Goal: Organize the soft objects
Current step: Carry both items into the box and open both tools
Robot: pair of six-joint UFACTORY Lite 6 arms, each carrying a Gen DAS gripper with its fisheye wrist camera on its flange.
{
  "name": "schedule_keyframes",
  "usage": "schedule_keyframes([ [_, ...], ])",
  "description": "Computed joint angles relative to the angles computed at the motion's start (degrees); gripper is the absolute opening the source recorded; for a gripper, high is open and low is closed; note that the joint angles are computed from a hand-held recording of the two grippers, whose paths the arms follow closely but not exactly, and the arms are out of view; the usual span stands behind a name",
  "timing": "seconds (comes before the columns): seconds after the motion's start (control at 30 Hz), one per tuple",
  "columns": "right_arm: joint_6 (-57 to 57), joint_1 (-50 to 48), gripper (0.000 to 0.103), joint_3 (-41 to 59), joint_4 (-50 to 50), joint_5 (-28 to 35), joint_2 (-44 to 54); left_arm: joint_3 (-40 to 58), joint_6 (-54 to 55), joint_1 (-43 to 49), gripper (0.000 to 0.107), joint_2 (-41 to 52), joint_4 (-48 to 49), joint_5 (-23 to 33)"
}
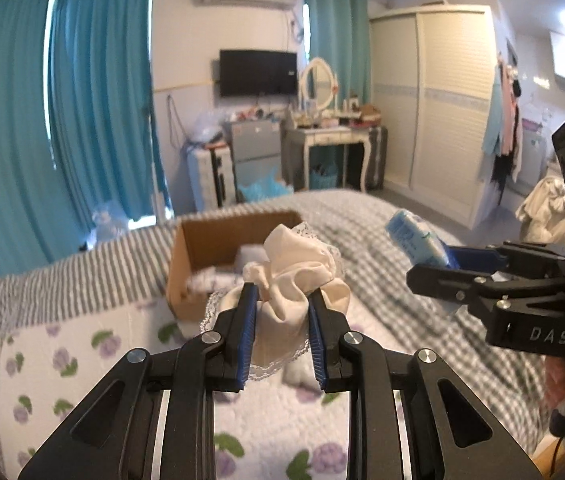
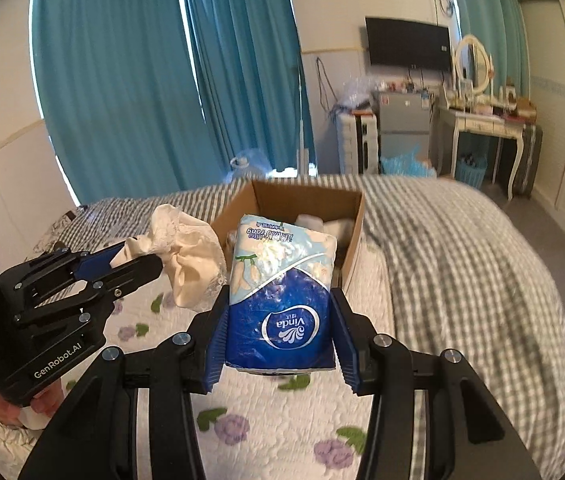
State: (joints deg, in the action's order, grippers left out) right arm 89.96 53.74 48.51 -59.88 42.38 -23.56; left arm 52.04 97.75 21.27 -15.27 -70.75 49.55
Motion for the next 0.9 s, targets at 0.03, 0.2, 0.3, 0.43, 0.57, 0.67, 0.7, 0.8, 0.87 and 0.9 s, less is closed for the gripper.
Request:
schedule_keyframes([
  [0.03, -1.61, -1.28, 0.046, 1.80, 0.26, -0.47, 0.77, 1.34, -0.42, -0.78, 0.023, 0.86, -0.43, -0.46],
  [0.2, -8.58, -9.61, 0.046, 8.71, 2.00, -6.90, 5.90, 10.25, -1.64, -6.96, 0.023, 9.49, -2.99, -6.87],
  [0.3, -13.97, -16.74, 0.046, 13.94, 4.25, -13.02, 11.94, 17.88, -3.05, -11.01, 0.023, 17.64, -3.43, -11.83],
  [0.43, -21.83, -25.12, 0.046, 22.35, 8.92, -19.96, 22.19, 29.54, -3.84, -16.00, 0.023, 30.13, -3.62, -17.68],
  [0.57, -31.16, -31.81, 0.046, 31.37, 17.05, -25.34, 33.42, 39.62, -3.02, -19.39, 0.024, 41.51, -4.27, -21.92],
  [0.67, -39.16, -35.22, 0.046, 38.13, 24.38, -27.73, 42.17, 46.78, -3.17, -20.64, 0.027, 49.80, -5.15, -23.10],
  [0.7, -42.53, -36.16, 0.046, 40.01, 27.80, -28.60, 44.77, 48.06, -2.81, -20.89, 0.027, 51.67, -5.63, -23.88],
  [0.8, -48.40, -37.63, 0.047, 46.81, 33.31, -29.22, 53.13, 54.34, -7.64, -22.47, 0.031, 58.83, -0.82, -28.00],
  [0.87, -48.37, -38.00, 0.049, 49.70, 32.75, -28.68, 56.62, 56.69, -7.91, -22.97, 0.052, 62.44, 0.19, -30.01],
  [0.9, -48.14, -38.21, 0.053, 50.45, 32.51, -28.99, 57.97, 56.05, -4.55, -22.85, 0.058, 62.77, -2.89, -30.31],
])
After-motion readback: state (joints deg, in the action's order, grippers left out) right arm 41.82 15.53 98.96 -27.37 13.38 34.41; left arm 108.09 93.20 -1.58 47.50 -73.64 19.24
